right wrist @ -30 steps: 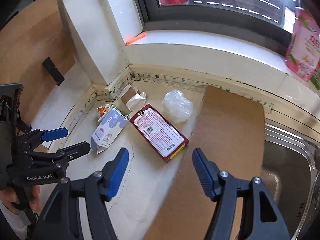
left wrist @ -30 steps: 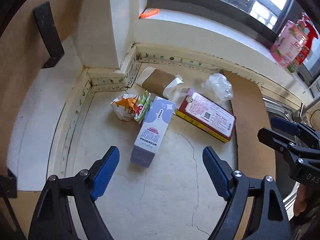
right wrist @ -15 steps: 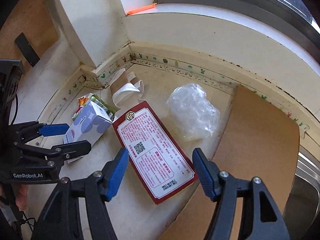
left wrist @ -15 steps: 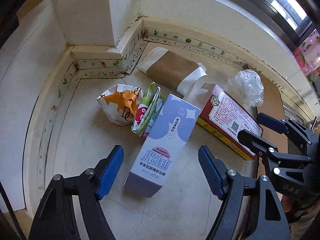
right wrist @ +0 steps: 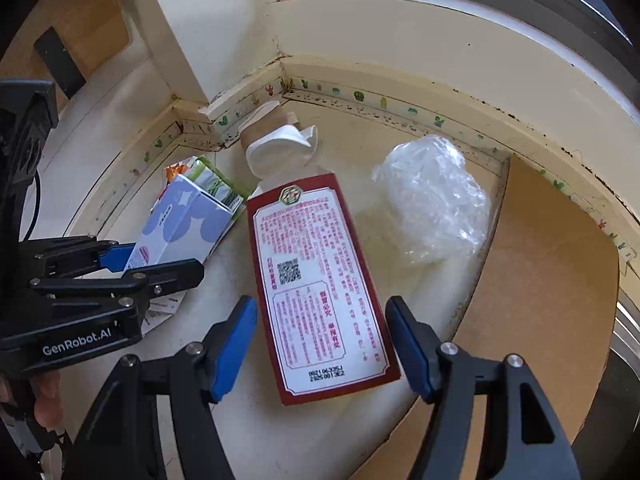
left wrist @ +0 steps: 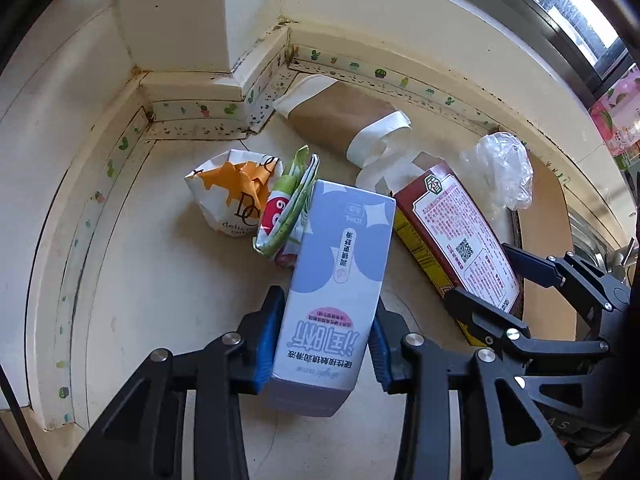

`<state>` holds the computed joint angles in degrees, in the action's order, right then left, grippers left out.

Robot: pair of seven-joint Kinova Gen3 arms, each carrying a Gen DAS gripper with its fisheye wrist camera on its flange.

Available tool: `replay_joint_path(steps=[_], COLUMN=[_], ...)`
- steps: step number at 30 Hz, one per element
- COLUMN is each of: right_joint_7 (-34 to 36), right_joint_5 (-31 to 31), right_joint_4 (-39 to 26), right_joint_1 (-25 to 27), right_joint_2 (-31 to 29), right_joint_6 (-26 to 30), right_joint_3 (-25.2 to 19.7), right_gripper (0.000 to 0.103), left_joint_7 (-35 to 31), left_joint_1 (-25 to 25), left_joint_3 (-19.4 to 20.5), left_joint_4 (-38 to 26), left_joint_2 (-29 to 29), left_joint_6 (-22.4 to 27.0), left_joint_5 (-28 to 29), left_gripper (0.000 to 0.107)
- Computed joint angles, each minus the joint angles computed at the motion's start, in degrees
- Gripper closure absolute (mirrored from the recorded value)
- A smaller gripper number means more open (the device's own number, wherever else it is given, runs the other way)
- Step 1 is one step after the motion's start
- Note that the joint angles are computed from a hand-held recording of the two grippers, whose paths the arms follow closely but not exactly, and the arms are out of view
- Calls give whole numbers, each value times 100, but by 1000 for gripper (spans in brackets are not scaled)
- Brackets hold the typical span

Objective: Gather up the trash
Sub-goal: 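Grasp the purple-and-white milk carton with the left tool while the right tool grasps the red-and-white box, then carry the milk carton and red-and-white box down toward the floor bin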

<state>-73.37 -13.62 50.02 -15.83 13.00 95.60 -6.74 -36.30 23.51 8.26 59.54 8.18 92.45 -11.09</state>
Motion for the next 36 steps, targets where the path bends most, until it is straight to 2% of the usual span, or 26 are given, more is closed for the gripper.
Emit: replay_joint_path(steps=[3, 5, 6, 11, 18, 25, 29, 33, 36], right_joint_7=[-19, -50, -83, -306, -633, -1321, -1905, -2424, -2785], right_joint_5=[130, 236, 270, 255, -307, -776, -762, -694, -711], right_joint_4=[239, 423, 475, 858, 1237, 1642, 1620, 1701, 1806], right_joint_1=[-104, -179, -214, -254, -78, 67, 88, 117, 135], right_joint_2=[-96, -212, -248, -562, -1262, -2512, -3161, -3829, -4283], right_joint_6=[-72, -226, -254, -402, -69, 287, 515, 711, 960], right_joint_3=[-23, -34, -42, -50, 4, 174, 119, 10, -1], right_gripper=[36, 37, 43, 45, 45, 45, 45, 45, 45], left_joint_7=[172, 225, 264, 546, 891, 1534, 2002, 2664, 3230], left_joint_1=[49, 92, 149, 374, 611, 887, 858, 1315, 1650], left_joint_3=[37, 95, 138, 310, 823, 1857, 2784, 3846, 4368], left_joint_4=[153, 118, 91, 168, 195, 97, -134, -361, -360], left_joint_2=[-171, -209, -215, -441, -969, -1526, -1609, -1390, -1241], left_joint_6=[-101, 13, 84, 198, 746, 1264, 1699, 2201, 2359], left_joint_5=[-19, -81, -153, -370, -633, -1003, -1261, -2007, -2322], left_gripper=[70, 70, 70, 70, 70, 70, 70, 70, 70])
